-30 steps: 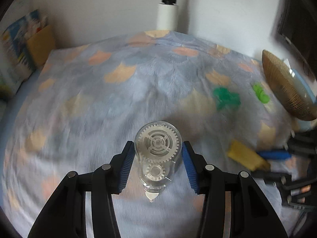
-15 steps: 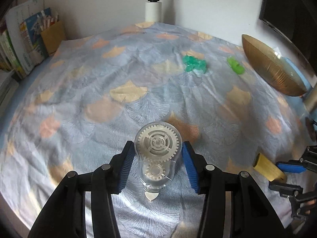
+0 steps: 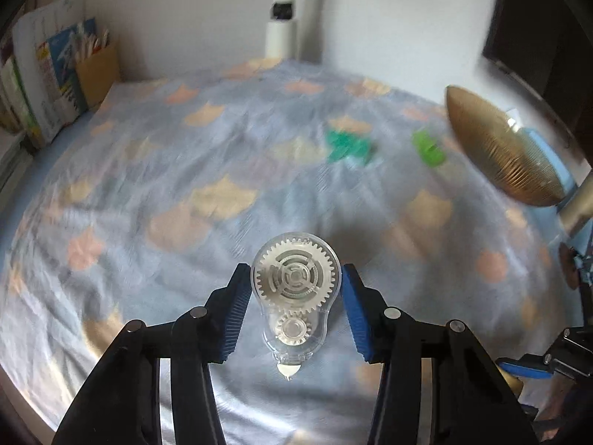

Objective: Organize rigid objects
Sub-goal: 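Carry the dispenser and yellow stick over the amber bowl with both tools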

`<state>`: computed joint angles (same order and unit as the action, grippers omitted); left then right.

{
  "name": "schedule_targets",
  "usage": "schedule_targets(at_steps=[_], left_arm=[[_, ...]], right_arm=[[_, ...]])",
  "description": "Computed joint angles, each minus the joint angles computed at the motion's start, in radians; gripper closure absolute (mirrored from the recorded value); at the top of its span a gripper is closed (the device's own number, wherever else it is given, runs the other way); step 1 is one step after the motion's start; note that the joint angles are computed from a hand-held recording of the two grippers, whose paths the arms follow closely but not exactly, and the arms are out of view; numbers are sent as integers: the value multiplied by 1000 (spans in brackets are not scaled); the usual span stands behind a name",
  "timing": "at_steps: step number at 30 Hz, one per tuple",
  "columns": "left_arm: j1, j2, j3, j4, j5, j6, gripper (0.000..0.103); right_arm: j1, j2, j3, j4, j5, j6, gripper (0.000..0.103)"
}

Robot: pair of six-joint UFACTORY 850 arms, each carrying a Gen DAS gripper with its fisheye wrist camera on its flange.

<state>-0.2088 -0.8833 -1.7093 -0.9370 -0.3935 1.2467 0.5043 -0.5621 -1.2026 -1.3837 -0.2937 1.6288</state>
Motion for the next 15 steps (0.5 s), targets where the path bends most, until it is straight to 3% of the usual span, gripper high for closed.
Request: schedule_targets(at_steps=[10, 15], left_arm=[[-108, 14, -121, -181, -80, 126, 57], [-182, -57, -263, -115, -130, 18, 57]], right_arm=[[-72, 231, 193, -164, -232, 195, 80], [-153, 291, 218, -186, -287, 214, 80]])
